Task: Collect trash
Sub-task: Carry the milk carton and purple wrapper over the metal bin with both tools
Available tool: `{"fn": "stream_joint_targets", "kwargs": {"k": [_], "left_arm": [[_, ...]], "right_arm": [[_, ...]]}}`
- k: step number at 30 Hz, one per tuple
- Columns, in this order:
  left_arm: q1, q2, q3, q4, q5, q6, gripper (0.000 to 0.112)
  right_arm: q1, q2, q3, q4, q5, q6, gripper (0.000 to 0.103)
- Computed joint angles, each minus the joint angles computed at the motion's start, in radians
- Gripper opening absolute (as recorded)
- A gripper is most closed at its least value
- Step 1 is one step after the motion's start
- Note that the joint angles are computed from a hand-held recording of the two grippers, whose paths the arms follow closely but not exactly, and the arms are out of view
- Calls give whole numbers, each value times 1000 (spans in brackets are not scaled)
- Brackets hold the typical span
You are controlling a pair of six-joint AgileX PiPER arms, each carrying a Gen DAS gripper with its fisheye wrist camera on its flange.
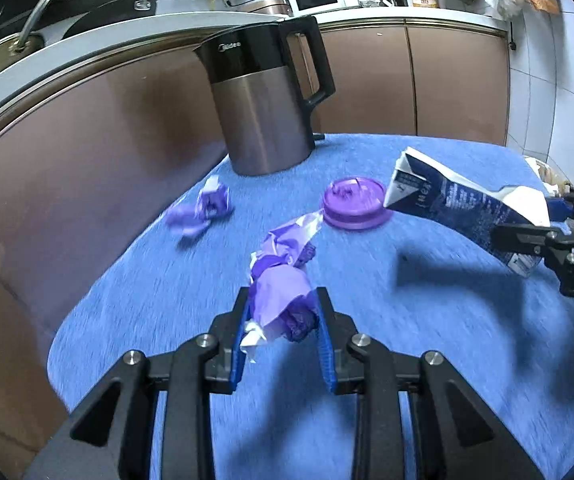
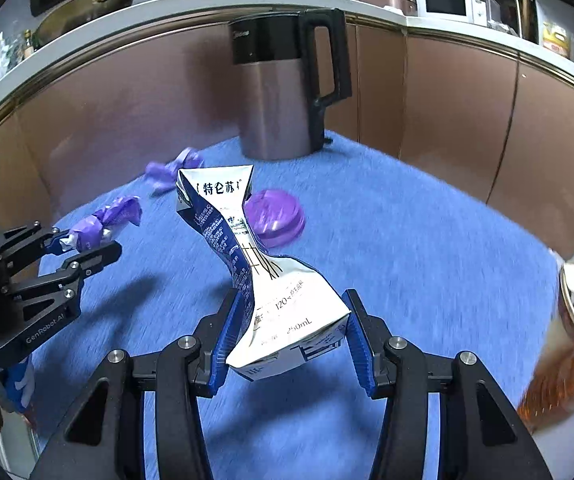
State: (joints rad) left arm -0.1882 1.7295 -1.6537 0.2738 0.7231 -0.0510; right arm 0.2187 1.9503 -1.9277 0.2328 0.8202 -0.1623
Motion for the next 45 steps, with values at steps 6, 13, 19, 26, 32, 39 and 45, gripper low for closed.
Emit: {"fn": "stream_joint_targets", "kwargs": {"k": [6, 13, 19, 26, 32, 39, 45], "left_arm": [[-29, -156, 151, 32, 9, -83, 28], [-96, -287, 255, 96, 43, -179, 28], [-170, -361, 289, 168, 90, -251, 28], [-286, -391, 284, 270, 158, -333, 28], [-404, -383, 260, 348, 211, -391, 28], [-511, -332, 212, 366, 248, -405, 28], [-596, -252, 142, 344, 266, -381, 28]], "right_arm": [[-5, -211, 305, 65, -81, 14, 50], [-28, -403, 486, 80, -113, 41, 50], [-84, -550, 599, 94, -105, 40, 50], [-224, -669, 680, 183, -64, -39, 50], [-383, -750, 736, 284, -13, -143, 50], [-616, -800, 812, 409, 55, -296, 50], [-804, -797, 868, 487, 103, -416, 50]]}}
